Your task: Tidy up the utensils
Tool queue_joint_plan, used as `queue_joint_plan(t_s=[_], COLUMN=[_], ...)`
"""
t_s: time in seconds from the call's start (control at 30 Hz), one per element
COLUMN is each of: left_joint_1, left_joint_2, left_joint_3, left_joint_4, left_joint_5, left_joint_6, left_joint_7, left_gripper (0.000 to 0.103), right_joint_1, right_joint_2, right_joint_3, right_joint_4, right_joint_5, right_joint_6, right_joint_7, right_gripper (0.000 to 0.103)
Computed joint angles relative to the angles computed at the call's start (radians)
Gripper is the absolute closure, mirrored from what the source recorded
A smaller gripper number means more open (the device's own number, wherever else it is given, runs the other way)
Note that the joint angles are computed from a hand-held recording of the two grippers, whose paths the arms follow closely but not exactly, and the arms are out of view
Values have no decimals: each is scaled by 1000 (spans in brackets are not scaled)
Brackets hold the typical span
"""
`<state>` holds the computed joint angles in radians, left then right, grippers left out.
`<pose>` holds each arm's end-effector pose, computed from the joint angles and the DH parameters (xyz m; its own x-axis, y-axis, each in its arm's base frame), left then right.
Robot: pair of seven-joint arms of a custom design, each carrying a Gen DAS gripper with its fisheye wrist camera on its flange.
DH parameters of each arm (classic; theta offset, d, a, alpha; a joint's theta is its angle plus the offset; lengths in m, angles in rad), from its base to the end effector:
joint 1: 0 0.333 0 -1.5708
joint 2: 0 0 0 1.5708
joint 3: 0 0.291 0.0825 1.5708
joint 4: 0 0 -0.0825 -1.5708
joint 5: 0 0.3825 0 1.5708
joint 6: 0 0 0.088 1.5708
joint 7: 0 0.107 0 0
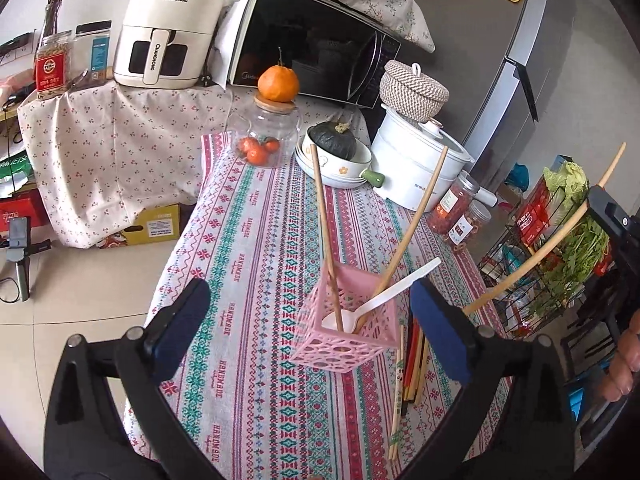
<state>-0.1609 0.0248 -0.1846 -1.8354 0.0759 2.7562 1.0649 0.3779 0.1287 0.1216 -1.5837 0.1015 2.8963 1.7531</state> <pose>0.5810 -0.2112 0.5938 -0.0398 -0.9473 0.3178 -0.6671 -0.2116 -0.7143 0.5688 0.2966 0.6800 0.3851 -0.8792 -0.2807 -0.4613 0.0800 -0.8836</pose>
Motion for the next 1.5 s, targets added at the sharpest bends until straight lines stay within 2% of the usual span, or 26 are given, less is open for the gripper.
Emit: queue_joint_plan(t_s=[0.13,0.3,0.67,0.77,0.87,0.93,0.97,1.0,1.07,1.13,1.23,1.5], left_joint_1=[8,16,22,21,20,19,18,17,15,11,4,-21], left_joint_2=[-16,-26,-40,-40,-37,-37,-36,-36,-35,-35,-31,-22], left_joint_3=[6,8,9,9,8,6,6,5,3,0,-5,-19], left_joint_4=[-11,-23,-34,-34,-30,-30,-28,-26,-23,-19,-11,6], left_joint_5=[8,-64,-150,-161,-163,-150,-143,-140,-133,-119,-93,-60], left_joint_6=[-68,-114,-147,-151,-154,-153,-155,-156,-161,-168,-175,-184], left_joint_7=[-24,27,106,118,127,121,120,121,119,111,104,117], left_gripper=[3,3,3,3,3,3,3,3,3,3,3,3], right_joint_1=[18,47,98,99,90,77,70,64,62,61,60,10], right_joint_2=[56,151,369,398,394,372,351,325,274,236,186,102], right_joint_3=[2,-4,-24,-27,-21,-12,-8,-7,-18,-33,-58,-67], right_joint_4=[71,189,464,497,486,458,429,390,318,275,203,90], right_joint_5=[-19,-60,-103,-95,-75,-52,-40,-30,-34,-58,-112,-158], right_joint_6=[-8,-46,-282,-318,-317,-307,-290,-261,-202,-188,-147,-201], right_joint_7=[21,52,68,73,66,55,51,51,66,81,120,166], right_gripper=[97,97,97,96,94,80,60,34,16,14,0,0])
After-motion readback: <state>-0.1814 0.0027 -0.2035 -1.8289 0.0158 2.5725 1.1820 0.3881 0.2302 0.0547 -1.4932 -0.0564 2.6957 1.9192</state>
